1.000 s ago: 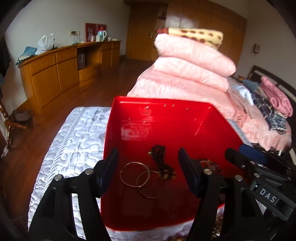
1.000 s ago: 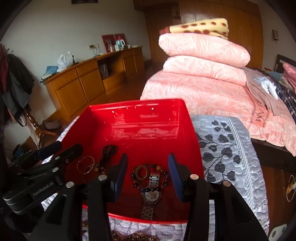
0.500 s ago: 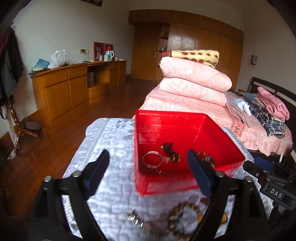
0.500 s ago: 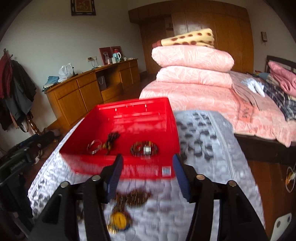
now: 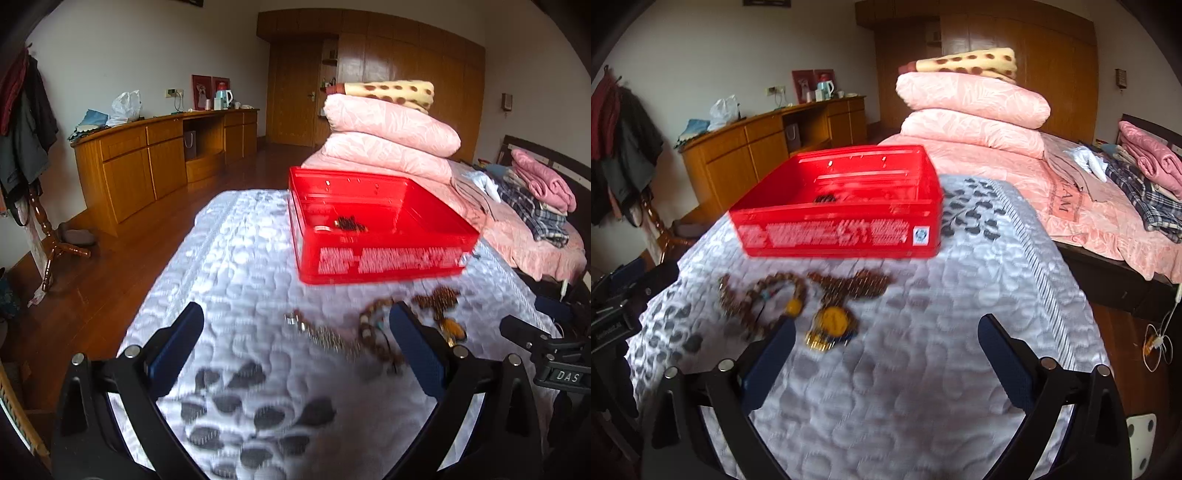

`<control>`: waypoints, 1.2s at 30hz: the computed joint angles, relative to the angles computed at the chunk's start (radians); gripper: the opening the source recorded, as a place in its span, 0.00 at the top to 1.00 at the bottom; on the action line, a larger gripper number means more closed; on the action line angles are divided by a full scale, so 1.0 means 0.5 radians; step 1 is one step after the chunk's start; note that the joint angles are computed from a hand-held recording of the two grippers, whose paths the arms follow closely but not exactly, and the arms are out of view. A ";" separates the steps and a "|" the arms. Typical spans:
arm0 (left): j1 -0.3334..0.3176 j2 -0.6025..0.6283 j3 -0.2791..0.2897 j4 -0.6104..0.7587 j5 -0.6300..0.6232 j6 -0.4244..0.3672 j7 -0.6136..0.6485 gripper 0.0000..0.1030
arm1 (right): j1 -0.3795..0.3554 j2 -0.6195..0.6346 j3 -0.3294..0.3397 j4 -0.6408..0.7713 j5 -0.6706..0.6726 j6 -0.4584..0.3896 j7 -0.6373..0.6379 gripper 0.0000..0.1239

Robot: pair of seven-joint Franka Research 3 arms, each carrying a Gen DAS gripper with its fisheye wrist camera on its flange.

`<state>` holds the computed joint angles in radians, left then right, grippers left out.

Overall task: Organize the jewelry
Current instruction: 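Withdraw both tools from the red tin back over the jewelry, then lower the right tool onto the amber bead necklace and grasp it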

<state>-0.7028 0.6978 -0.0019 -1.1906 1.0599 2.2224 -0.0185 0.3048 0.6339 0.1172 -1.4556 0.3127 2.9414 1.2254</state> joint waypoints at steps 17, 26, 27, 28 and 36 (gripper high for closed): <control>-0.002 -0.059 -0.067 -0.160 -0.054 -0.012 -0.057 0.05 | -0.054 0.067 0.113 0.083 0.155 -0.180 -0.101 0.27; 0.025 -0.025 -0.064 -0.122 -0.120 0.018 -0.013 0.05 | 0.028 0.236 0.014 0.405 0.054 -0.502 0.014 0.47; 0.029 -0.024 -0.063 -0.120 -0.126 0.026 -0.011 0.05 | 0.042 0.260 -0.004 0.449 0.034 -0.547 0.043 0.50; 0.031 -0.023 -0.062 -0.120 -0.129 0.033 -0.010 0.05 | 0.053 0.280 -0.020 0.485 0.016 -0.584 0.071 0.51; 0.076 0.006 -0.073 -0.093 -0.240 0.104 0.057 0.05 | 0.081 0.370 -0.040 0.642 -0.056 -0.661 0.122 0.61</control>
